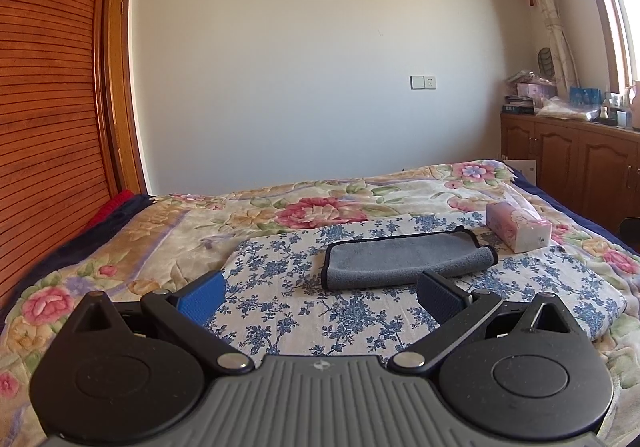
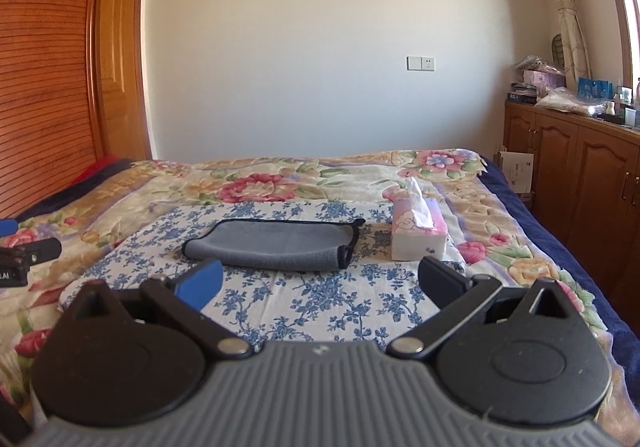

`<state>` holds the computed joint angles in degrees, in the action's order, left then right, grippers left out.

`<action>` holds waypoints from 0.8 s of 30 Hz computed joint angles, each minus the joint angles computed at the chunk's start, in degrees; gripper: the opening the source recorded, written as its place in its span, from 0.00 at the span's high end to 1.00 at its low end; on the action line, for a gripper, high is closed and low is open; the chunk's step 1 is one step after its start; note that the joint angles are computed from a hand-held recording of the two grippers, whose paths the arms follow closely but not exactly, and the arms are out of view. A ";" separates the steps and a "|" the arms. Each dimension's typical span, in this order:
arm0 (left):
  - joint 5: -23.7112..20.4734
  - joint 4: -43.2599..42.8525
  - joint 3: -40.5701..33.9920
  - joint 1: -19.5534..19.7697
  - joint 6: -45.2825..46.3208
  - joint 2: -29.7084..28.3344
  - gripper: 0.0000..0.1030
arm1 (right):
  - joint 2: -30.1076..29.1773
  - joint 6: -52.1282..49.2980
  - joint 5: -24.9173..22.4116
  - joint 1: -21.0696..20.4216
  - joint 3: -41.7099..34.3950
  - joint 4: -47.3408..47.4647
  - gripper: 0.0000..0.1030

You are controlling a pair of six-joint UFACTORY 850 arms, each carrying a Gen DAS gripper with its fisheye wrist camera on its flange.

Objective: Fold towel

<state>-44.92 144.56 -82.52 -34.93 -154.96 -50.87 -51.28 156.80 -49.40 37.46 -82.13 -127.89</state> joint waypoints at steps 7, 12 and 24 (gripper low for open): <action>-1.18 -1.13 0.12 0.11 -0.64 -0.26 0.00 | -0.39 -1.12 -2.45 0.54 0.01 1.01 0.00; -2.47 -0.51 0.75 0.27 -2.10 0.01 0.00 | -0.29 0.26 -2.70 0.25 0.23 1.28 0.00; -3.54 0.32 1.14 0.32 -2.45 -0.03 0.00 | -0.58 0.35 -3.74 0.46 0.10 1.93 0.00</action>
